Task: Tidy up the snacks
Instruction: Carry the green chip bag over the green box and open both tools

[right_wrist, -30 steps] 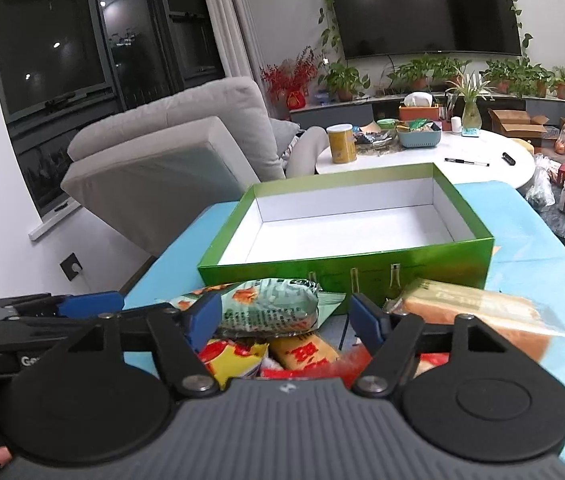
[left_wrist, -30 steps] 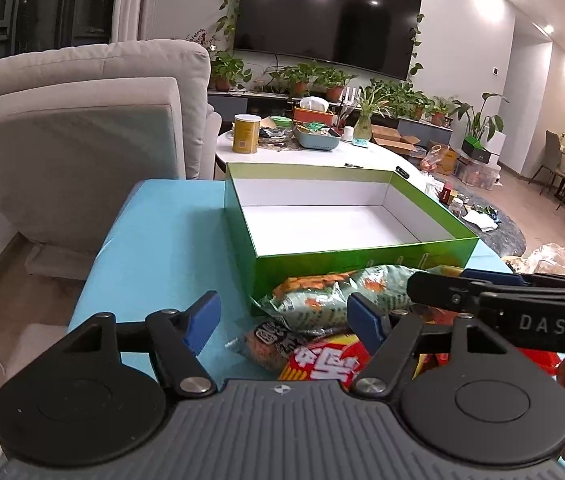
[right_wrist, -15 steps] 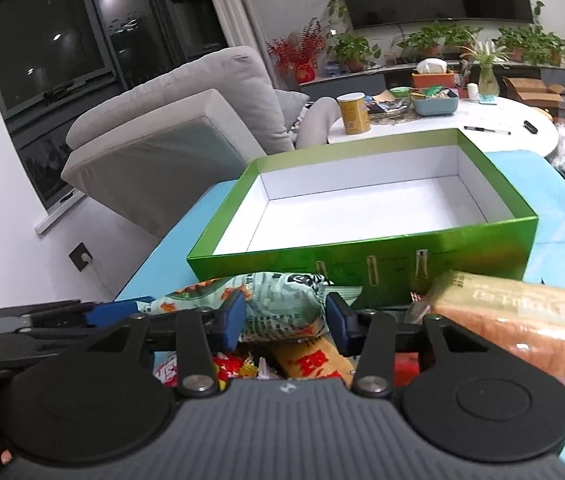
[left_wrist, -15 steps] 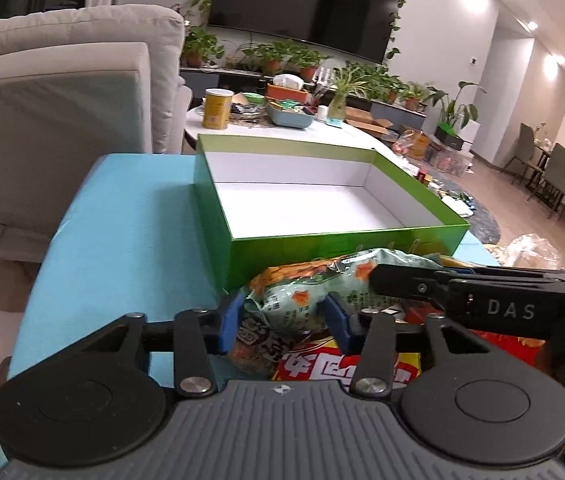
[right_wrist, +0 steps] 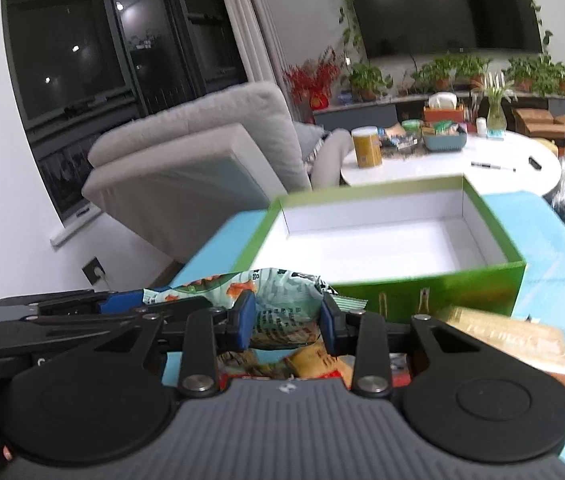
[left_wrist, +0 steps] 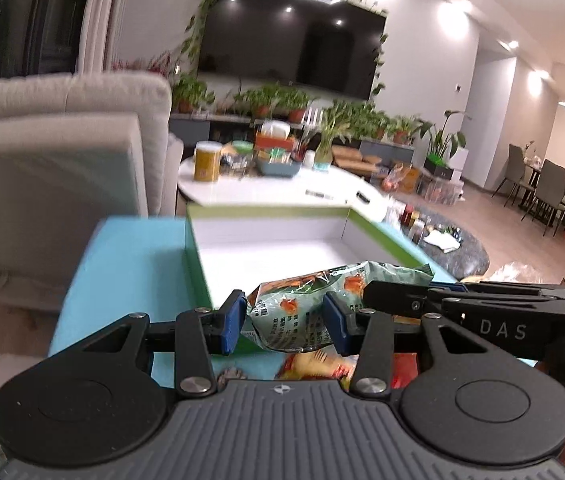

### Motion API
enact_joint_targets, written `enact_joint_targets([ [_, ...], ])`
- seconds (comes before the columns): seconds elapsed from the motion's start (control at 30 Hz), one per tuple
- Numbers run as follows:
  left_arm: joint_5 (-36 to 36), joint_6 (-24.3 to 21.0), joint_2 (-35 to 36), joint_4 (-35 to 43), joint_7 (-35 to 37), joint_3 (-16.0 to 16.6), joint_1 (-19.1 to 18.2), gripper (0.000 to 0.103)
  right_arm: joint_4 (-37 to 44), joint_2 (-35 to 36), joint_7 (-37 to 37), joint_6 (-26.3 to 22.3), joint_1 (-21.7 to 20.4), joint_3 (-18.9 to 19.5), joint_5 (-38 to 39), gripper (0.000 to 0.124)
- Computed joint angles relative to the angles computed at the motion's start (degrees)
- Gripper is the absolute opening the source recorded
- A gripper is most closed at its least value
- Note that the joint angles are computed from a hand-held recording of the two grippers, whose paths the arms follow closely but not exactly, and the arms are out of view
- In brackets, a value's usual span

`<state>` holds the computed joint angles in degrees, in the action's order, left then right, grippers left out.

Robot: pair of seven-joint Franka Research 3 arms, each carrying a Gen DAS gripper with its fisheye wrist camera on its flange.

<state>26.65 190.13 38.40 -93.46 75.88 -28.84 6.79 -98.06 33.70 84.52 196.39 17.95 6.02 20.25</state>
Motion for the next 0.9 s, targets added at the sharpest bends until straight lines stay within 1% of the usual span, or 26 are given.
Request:
enact_joint_targets([
  [0.07, -0.18, 1.18, -0.69, 0.73, -0.14, 2.07, -2.00, 0.041, 0.17, -0.28, 0.17, 1.10, -0.04, 0.02, 0.05, 0.083],
  [0.13, -0.56, 1.98, -1.04, 2.29, -0.57, 5.07, -4.82, 0.040, 1.15, -0.13, 0.13, 1.58, 0.48, -0.65, 0.37, 0.083],
  [0.2, -0.12, 1.65, -0.50, 4.31, -0.64, 5.57, -5.60, 0.039, 2.50, 0.39, 0.10, 1.61, 0.74, -1.16, 0.69, 0.083],
  [0.23, -0.26, 1.51, -0.34, 5.22, -0.78, 6.26, -6.36, 0.039, 3.45, 0.83, 0.41, 1.43, 0.05, -0.59, 0.50, 0.083],
  [0.27, -0.28, 1.15, 0.00, 6.35, -0.71, 6.80, -7.03, 0.039, 3.94, 1.12, 0.87, 1.38, -1.36, 0.88, -0.26, 0.083],
  [0.37, -0.05, -0.52, 2.06, 10.31, 0.50, 6.64, -7.73, 0.039, 6.47, 2.70, 2.56, 0.47, -5.44, 4.80, -2.73, 0.083],
  [0.5, -1.70, -5.19, 5.91, 16.02, 4.06, 3.88, -7.35, 0.039, 9.87, 4.84, 3.94, -1.83, -7.90, 6.88, -4.27, 0.083],
  [0.67, -5.70, -9.77, 9.84, 21.53, 8.24, 2.40, -8.06, 0.040, 14.06, 7.43, 4.41, -5.60, -8.71, 7.07, -4.06, 0.083],
  [0.77, -8.27, -12.80, 12.28, 25.51, 10.10, 2.87, -9.39, 0.040, 16.38, 9.01, 4.23, -7.90, -8.85, 7.00, -3.29, 0.083],
  [0.9, -11.42, -15.90, 15.29, 30.71, 12.00, 4.64, -11.62, 0.040, 19.76, 11.22, 3.28, -11.01, -9.10, 7.22, -2.17, 0.083],
])
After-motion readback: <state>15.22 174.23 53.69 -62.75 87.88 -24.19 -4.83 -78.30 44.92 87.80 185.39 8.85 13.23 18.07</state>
